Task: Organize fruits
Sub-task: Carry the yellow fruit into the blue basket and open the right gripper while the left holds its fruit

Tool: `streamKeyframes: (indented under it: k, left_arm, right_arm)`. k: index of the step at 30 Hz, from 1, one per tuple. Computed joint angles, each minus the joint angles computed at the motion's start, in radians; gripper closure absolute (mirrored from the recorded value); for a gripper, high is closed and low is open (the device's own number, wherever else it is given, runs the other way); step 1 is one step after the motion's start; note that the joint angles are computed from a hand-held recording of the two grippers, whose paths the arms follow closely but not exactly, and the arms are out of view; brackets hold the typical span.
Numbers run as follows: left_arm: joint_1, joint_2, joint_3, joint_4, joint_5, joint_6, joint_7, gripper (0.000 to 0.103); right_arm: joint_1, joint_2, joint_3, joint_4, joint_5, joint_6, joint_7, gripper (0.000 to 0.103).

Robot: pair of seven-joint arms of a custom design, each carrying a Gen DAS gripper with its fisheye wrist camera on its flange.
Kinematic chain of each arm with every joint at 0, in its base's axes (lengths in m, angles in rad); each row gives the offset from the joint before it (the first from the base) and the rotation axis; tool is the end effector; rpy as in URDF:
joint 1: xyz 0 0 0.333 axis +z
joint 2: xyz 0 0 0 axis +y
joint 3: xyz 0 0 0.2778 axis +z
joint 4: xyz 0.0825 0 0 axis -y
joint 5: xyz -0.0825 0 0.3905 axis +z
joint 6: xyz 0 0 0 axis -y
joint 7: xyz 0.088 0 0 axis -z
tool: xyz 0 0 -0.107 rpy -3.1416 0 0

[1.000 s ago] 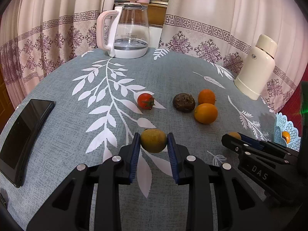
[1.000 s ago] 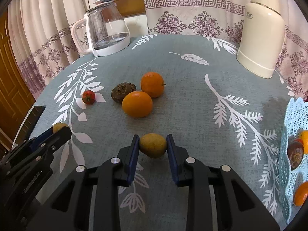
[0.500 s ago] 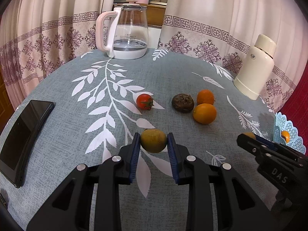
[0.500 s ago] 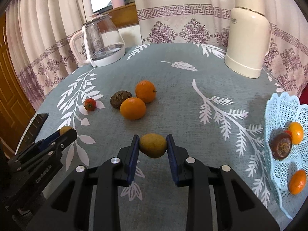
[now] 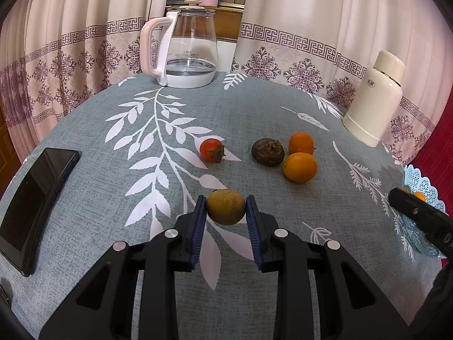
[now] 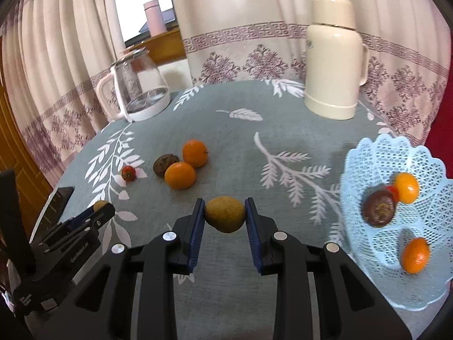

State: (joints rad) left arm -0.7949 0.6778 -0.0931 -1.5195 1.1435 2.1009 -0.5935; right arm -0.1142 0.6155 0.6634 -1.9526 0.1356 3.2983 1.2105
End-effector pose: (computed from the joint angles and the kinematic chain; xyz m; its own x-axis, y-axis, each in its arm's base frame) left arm 0.4800 -0.5069 0.2423 0.5254 -0.8385 0.1443 -0.4808 -0.4325 -0.7627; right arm 0.5856 0.2931 0.2758 0.5488 -0.8168 -0.1779 -0.6107 -0.2464 -0.7526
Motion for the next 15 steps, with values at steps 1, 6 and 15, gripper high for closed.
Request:
streamKeyframes:
  k: [1,6,15]
  left_arm:
    - [0.0,0.001,0.0,0.002,0.0,0.0,0.001,0.074]
    - [-0.001,0.001,0.0,0.001,0.0,-0.001,0.0,0.074]
    - [-0.002,0.002,0.0,0.003,-0.003,-0.004,0.002,0.074]
  right_arm:
    - [-0.01,-0.004,0.007,-0.006,0.001,0.006,0.002,0.074]
    - [-0.052,-0.023,0.025,-0.036,-0.016,0.036,0.033,0.074]
    - [-0.1,-0.076,0.008,-0.099,-0.091,0.105,0.159,0.074]
